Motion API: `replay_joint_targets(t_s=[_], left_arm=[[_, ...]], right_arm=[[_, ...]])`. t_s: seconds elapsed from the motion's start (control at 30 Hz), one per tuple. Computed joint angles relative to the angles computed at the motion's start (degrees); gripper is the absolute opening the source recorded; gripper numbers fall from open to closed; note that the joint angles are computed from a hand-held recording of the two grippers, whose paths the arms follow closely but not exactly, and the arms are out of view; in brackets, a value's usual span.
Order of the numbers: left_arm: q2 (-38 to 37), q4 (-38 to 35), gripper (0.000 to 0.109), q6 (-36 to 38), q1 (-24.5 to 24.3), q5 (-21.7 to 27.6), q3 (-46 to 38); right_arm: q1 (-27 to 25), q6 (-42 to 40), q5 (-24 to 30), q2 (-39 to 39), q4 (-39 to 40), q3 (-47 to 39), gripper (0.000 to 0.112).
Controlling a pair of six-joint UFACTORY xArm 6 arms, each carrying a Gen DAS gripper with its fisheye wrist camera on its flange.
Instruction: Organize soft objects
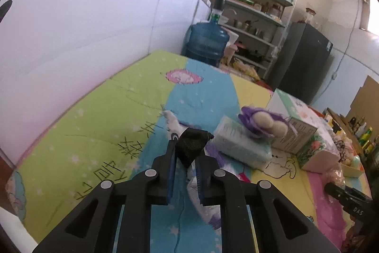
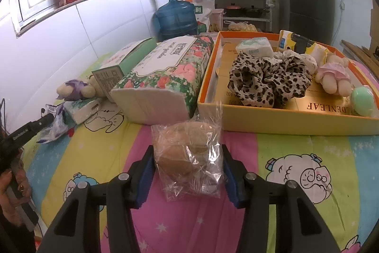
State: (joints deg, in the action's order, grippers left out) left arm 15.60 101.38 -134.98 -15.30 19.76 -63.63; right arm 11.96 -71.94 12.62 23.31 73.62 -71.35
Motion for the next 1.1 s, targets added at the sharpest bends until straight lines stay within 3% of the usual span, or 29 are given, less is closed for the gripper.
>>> replay_joint_targets(t_s=[0.33, 0.7, 1.1], left_arm=[[-7.7, 3.7, 0.01, -2.4, -3.0, 4.2, 5.7], [-11.4, 6.3, 0.006, 0.2, -5.8, 3.7, 6.1], [-9.6, 5.8, 0.006, 6.6, -9.5, 2.3, -0.2]], right_arm=[[0.0, -5.5, 1.4, -3.6, 5.6, 2.9, 0.05], [-0.5, -13.1, 1.4, -8.9, 13.2, 6.5, 0.05], [-2.6, -19.7, 2.4, -13.4, 20.1, 9.0, 0.05]])
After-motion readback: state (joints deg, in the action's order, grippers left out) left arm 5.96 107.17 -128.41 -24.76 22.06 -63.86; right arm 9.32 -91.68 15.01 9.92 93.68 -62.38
